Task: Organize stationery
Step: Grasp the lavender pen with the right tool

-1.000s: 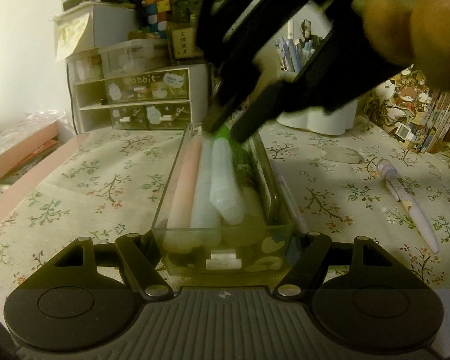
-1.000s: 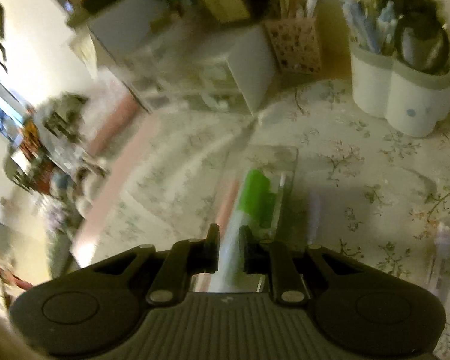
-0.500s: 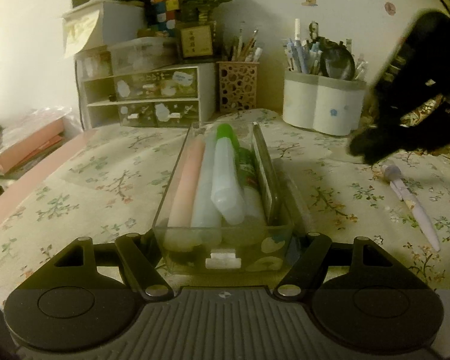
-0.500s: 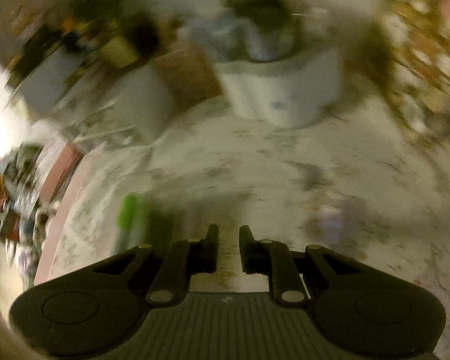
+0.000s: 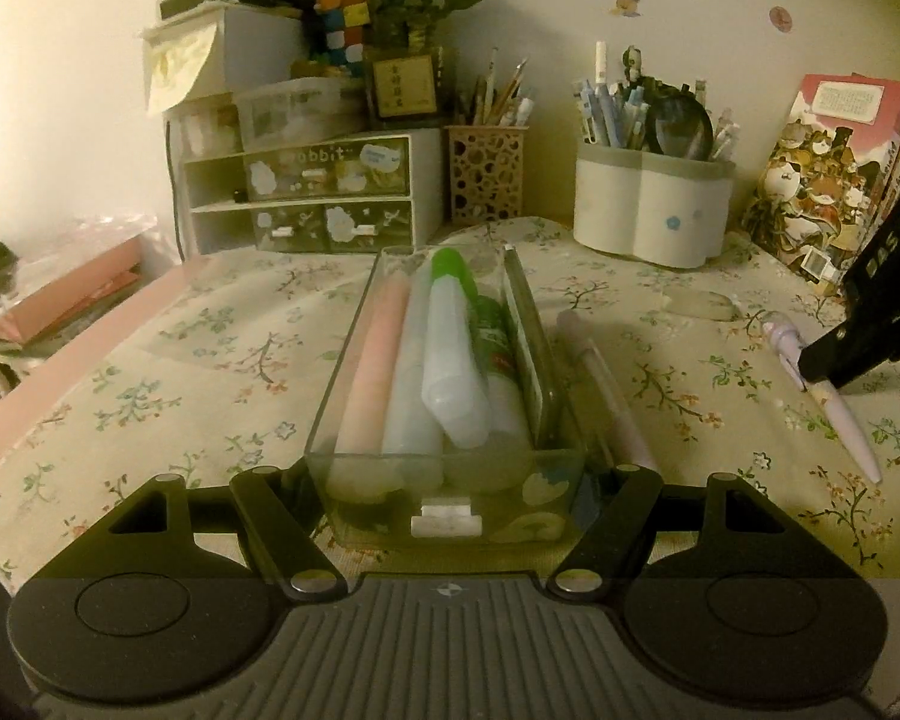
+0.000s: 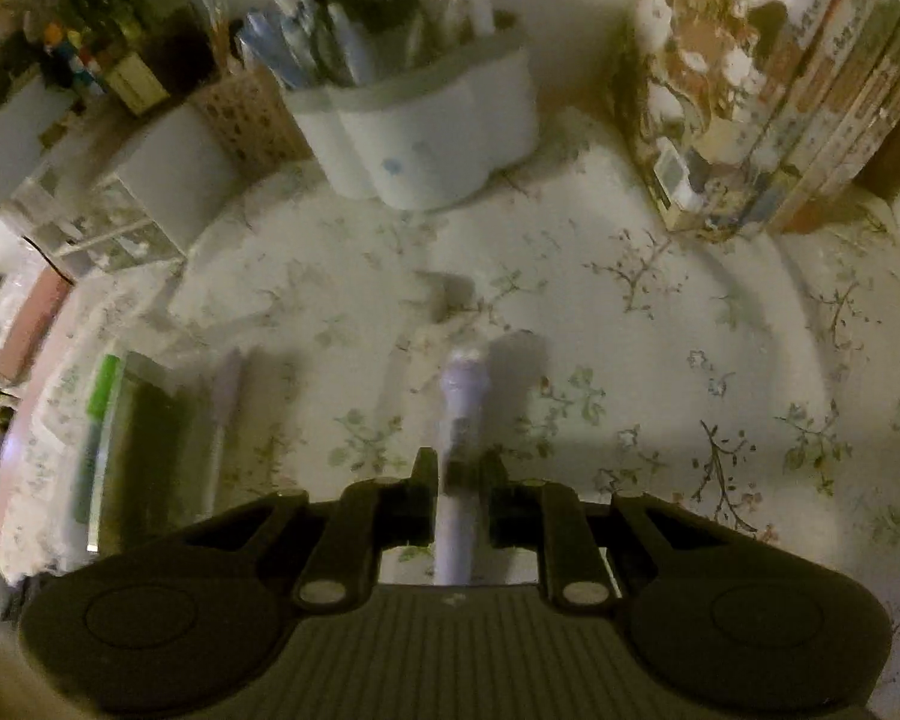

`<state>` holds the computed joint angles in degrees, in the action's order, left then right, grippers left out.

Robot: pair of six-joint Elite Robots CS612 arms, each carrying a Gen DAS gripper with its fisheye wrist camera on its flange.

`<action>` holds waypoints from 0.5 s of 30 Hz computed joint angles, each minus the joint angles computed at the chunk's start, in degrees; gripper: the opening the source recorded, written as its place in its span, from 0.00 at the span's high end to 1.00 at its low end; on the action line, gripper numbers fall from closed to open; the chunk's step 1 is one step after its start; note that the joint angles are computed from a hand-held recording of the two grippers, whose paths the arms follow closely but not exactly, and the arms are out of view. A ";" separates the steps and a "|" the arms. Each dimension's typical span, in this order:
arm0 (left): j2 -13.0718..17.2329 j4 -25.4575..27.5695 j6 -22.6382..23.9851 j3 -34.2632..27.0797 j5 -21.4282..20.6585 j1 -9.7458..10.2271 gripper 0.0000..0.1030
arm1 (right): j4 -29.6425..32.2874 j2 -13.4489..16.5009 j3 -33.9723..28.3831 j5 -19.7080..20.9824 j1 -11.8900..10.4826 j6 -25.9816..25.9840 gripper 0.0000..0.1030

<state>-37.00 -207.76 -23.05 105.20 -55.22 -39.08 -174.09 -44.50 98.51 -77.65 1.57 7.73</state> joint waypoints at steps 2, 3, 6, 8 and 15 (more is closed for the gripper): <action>0.03 -0.08 0.15 -0.04 -0.01 0.02 0.29 | -0.03 0.31 -0.23 0.03 0.08 0.01 0.92; 0.07 -0.13 0.19 -0.08 0.06 0.02 0.29 | -0.07 0.33 -0.30 0.31 0.08 0.15 0.94; 0.16 -0.36 0.31 -0.08 0.19 -0.03 0.29 | -0.96 0.56 -0.35 -0.23 0.26 0.79 0.94; 0.17 -0.40 0.41 -0.08 0.22 -0.03 0.29 | -1.51 0.63 -0.24 -0.31 0.31 1.92 0.94; 0.22 -0.48 0.60 -0.11 0.25 -0.03 0.29 | -5.47 0.05 1.14 4.73 -0.38 7.49 0.94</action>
